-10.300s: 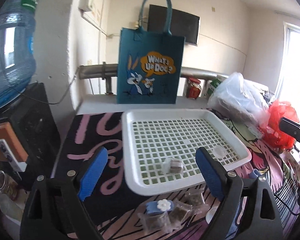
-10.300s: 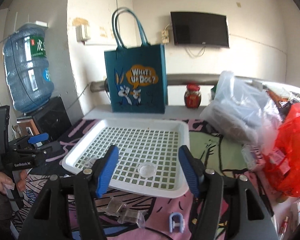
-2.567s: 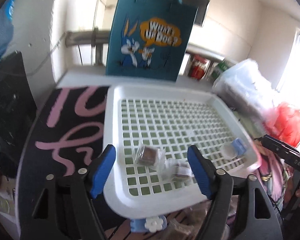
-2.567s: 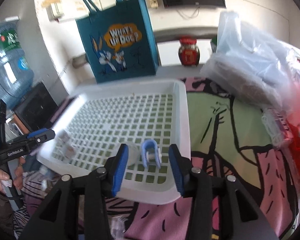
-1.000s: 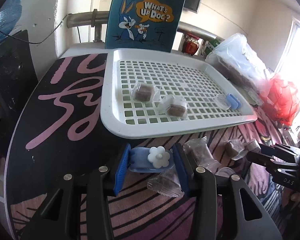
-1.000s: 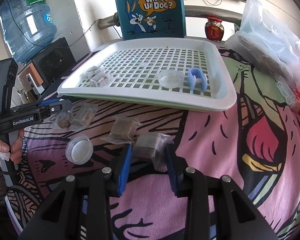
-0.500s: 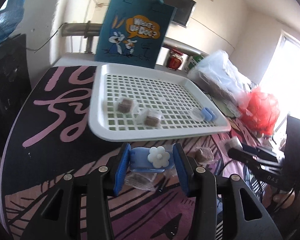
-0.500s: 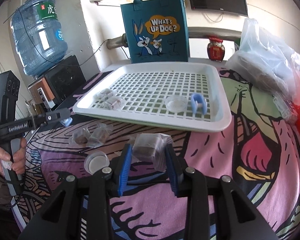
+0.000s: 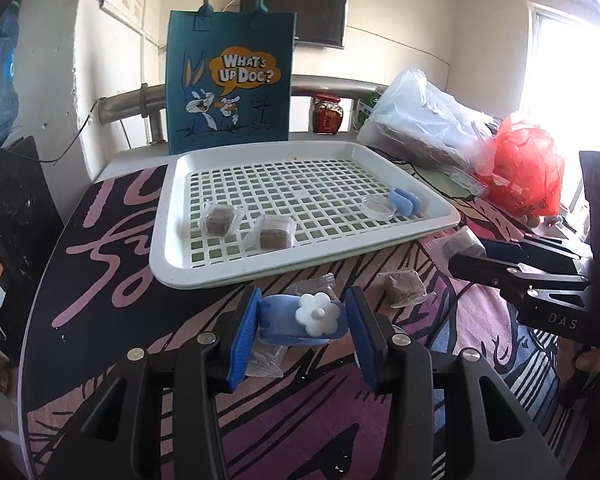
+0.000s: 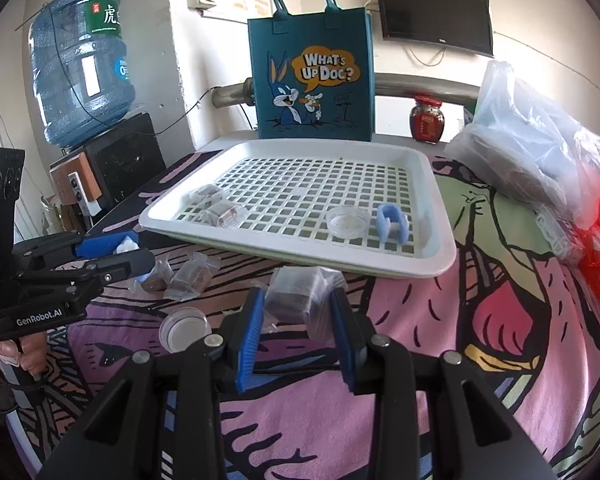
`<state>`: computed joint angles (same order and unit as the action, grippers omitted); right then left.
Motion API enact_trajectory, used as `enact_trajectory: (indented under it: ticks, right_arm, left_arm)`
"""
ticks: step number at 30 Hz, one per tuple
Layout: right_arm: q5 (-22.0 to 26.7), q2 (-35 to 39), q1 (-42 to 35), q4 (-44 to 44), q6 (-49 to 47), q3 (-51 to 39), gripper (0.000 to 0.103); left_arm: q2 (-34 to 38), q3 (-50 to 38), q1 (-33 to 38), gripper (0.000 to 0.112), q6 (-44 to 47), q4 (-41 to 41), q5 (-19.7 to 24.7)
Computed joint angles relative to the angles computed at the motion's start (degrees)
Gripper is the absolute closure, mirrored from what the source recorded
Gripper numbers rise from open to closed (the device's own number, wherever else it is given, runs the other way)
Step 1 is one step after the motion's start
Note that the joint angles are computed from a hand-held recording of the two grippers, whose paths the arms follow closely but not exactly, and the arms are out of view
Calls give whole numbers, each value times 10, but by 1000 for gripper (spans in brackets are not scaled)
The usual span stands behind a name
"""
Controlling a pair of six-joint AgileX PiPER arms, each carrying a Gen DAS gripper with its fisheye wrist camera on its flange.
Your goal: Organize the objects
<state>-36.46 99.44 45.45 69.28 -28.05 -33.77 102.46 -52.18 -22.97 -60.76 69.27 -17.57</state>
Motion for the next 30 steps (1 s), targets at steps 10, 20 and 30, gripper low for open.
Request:
enact_trajectory:
  ticks: [10,20,30]
  right_arm:
    - [-20,-10,3,-45,58,25,70]
    - [-51,-17,18,-59,86,42,70]
    - [-49,-22,7,-92,121,54,70]
  left_arm:
    - [-4,6,-9,69,40,-32,7]
    - [-15,25,-2,69,109,-103,-17]
    - [-13,24,2,69,100,-98,-19]
